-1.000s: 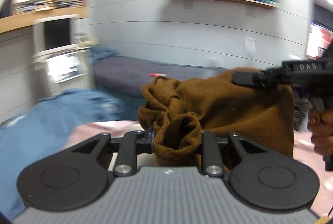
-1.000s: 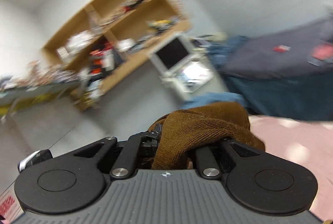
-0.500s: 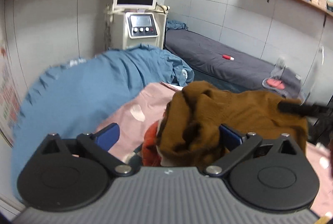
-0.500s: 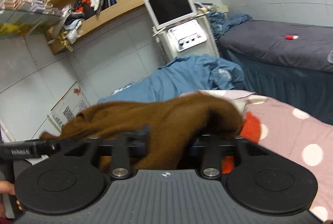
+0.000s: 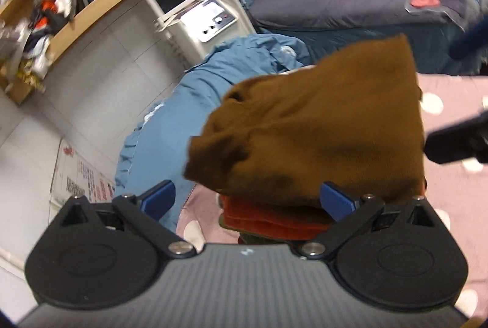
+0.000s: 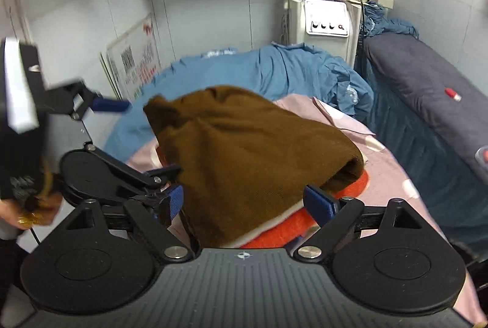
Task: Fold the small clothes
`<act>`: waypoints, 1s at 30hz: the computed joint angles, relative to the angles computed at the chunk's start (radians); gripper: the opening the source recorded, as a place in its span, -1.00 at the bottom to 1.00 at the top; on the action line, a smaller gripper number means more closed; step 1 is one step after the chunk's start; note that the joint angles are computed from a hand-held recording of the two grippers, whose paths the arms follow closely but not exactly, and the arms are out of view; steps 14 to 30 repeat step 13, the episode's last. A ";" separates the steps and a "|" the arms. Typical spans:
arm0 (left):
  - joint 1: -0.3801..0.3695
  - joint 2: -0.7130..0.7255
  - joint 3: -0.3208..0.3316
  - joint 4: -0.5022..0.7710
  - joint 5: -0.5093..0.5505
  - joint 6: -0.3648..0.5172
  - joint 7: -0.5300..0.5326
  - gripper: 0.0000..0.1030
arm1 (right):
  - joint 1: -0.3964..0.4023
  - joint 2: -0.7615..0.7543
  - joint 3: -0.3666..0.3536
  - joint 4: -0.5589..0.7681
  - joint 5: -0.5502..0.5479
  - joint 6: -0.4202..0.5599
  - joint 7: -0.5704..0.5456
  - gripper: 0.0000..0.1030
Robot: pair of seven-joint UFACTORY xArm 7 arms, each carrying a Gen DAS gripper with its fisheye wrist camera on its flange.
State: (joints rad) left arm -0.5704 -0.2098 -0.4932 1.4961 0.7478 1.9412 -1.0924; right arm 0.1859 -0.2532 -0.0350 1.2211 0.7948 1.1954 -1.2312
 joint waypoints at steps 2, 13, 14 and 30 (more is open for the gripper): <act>-0.005 -0.015 0.011 -0.006 -0.059 -0.041 -0.016 1.00 | 0.000 -0.009 0.003 -0.015 -0.008 -0.011 -0.012 1.00; 0.022 -0.070 -0.025 -0.090 0.001 -0.071 -0.054 1.00 | 0.037 -0.071 0.023 -0.106 -0.105 -0.168 -0.036 1.00; 0.022 -0.070 -0.025 -0.090 0.001 -0.071 -0.054 1.00 | 0.037 -0.071 0.023 -0.106 -0.105 -0.168 -0.036 1.00; 0.022 -0.070 -0.025 -0.090 0.001 -0.071 -0.054 1.00 | 0.037 -0.071 0.023 -0.106 -0.105 -0.168 -0.036 1.00</act>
